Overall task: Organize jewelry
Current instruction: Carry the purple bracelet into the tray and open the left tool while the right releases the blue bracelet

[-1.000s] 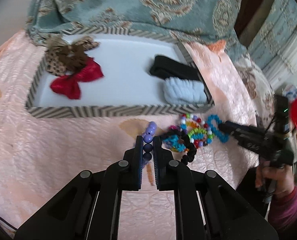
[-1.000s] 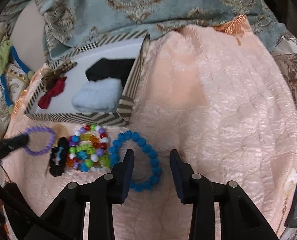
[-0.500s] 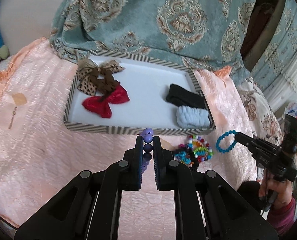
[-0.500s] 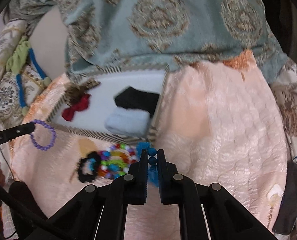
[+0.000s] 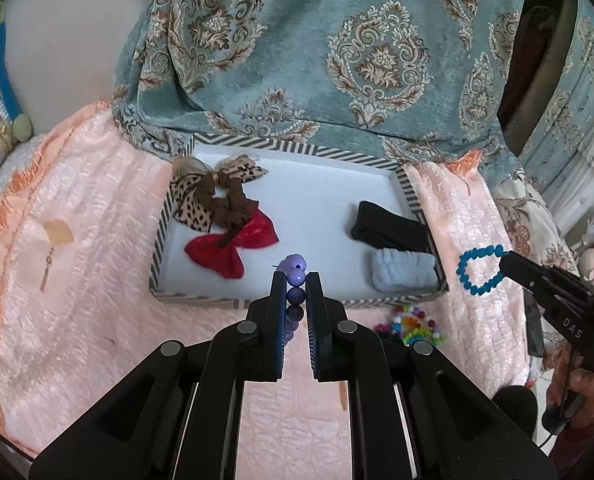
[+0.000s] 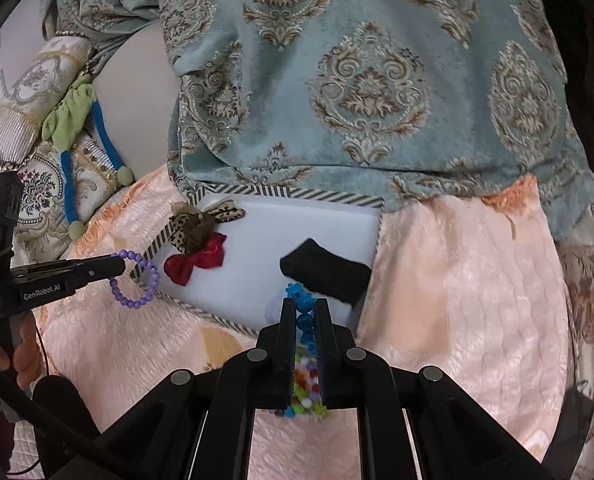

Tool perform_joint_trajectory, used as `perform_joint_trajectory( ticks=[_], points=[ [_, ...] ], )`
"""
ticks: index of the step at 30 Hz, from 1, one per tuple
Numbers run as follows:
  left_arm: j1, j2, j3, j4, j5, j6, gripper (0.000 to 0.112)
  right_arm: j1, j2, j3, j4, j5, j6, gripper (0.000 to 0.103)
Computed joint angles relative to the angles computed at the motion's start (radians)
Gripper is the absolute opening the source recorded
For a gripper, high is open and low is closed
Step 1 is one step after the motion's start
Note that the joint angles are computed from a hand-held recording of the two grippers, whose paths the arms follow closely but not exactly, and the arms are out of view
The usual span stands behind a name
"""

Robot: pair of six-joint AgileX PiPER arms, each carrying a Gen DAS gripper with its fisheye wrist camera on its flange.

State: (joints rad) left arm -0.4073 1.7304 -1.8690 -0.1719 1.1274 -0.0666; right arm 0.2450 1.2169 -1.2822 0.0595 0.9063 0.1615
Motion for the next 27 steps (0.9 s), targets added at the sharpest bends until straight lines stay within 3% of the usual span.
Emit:
perform_joint_trajectory(
  ticks=[27],
  points=[
    [-0.018, 0.268, -0.281, 0.038, 0.076, -0.054, 0.008, -0.005, 0.347, -0.275, 0.019, 0.010, -0.070, 0.008]
  ],
)
